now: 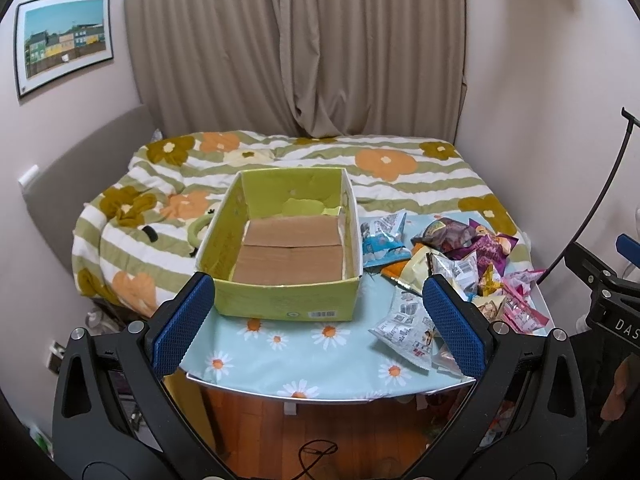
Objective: Organize snacks
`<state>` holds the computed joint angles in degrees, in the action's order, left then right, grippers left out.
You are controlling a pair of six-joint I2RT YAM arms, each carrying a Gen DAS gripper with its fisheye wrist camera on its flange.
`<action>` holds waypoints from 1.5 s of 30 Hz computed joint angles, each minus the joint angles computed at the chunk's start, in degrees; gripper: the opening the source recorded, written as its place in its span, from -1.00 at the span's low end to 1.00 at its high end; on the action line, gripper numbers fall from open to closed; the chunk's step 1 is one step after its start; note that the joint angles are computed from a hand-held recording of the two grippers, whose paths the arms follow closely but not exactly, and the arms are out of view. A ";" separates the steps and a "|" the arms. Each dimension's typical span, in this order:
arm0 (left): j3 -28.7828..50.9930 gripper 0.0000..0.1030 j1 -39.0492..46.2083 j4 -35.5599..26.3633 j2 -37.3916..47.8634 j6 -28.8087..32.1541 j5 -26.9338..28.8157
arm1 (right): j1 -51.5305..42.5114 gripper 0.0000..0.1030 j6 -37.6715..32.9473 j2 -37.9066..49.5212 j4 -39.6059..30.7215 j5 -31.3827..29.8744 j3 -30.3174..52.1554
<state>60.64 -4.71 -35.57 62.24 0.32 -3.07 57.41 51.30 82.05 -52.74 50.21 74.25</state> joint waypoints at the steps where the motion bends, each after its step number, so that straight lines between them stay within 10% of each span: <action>1: 0.00 0.99 0.00 0.00 0.00 0.00 0.00 | -0.11 0.99 -0.23 0.07 0.10 -0.11 0.13; 28: -0.32 0.99 -4.82 -1.16 2.01 -3.25 -0.42 | 0.37 0.99 0.15 -3.87 2.12 -1.76 -5.36; 45: -5.52 0.99 -11.91 10.83 22.05 -3.96 3.59 | -15.82 0.99 -17.33 -11.25 27.10 -27.20 -29.83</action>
